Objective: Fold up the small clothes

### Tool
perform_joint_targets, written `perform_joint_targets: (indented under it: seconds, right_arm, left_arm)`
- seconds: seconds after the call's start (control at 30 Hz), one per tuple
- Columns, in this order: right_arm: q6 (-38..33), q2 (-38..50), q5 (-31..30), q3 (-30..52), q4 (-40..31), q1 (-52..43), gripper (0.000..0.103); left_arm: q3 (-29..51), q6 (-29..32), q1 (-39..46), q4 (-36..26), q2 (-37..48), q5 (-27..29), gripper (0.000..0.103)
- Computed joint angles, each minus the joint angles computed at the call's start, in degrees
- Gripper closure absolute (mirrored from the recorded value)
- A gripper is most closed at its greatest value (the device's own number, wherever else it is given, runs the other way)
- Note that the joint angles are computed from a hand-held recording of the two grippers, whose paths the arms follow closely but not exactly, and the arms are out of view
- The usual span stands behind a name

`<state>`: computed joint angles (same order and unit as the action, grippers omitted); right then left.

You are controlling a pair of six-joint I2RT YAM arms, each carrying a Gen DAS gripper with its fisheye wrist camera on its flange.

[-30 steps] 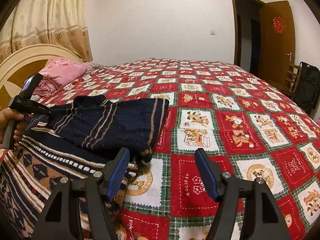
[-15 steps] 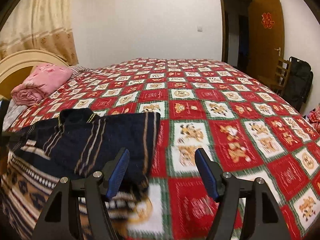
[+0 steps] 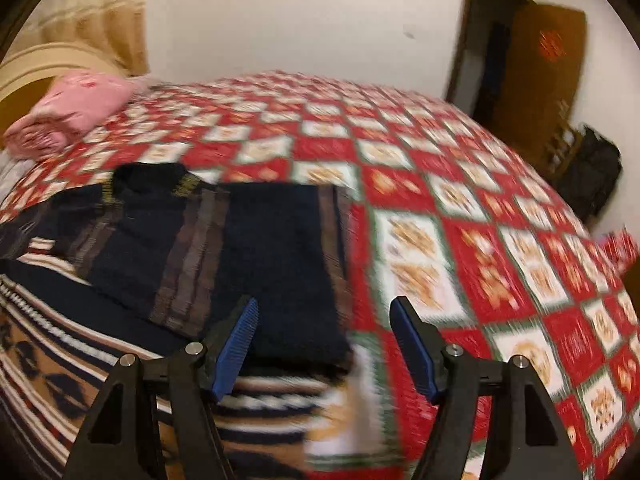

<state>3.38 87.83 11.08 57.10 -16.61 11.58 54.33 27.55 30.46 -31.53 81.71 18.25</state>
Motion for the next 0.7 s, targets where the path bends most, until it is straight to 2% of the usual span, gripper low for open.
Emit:
perform_joint_targets:
  seconds: [0.1, 0.17, 0.4, 0.57, 0.67, 0.7]
  right_arm:
    - [-1.9, 5.2, 2.9, 2.9, -0.6, 4.7, 0.034]
    - [-1.0, 10.5, 5.6, 5.7, -4.5, 6.4, 0.034]
    - [1.1, 0.7, 10.2, -2.9, 2.8, 10.7, 0.034]
    - [1.7, 0.2, 10.9, -1.3, 2.4, 17.5, 0.034]
    - [1.5, 2.1, 11.2, 0.6, 2.4, 22.4, 0.034]
    - [1.0, 2.8, 11.4, 1.4, 2.4, 23.6, 0.034]
  left_arm:
    - [2.2, 0.9, 5.4, 0.5, 2.9, 1.2, 0.025]
    - [3.7, 1.0, 8.4, 0.6, 4.8, 1.7, 0.025]
    - [14.4, 3.4, 21.2, 2.4, 16.7, 1.4, 0.025]
    - [27.7, -1.3, 27.7, 4.1, 28.6, -2.1, 0.025]
    - [39.4, -5.7, 30.3, 1.0, 36.8, -3.0, 0.025]
    - [45.5, -8.1, 31.2, -1.2, 40.7, -3.0, 0.025]
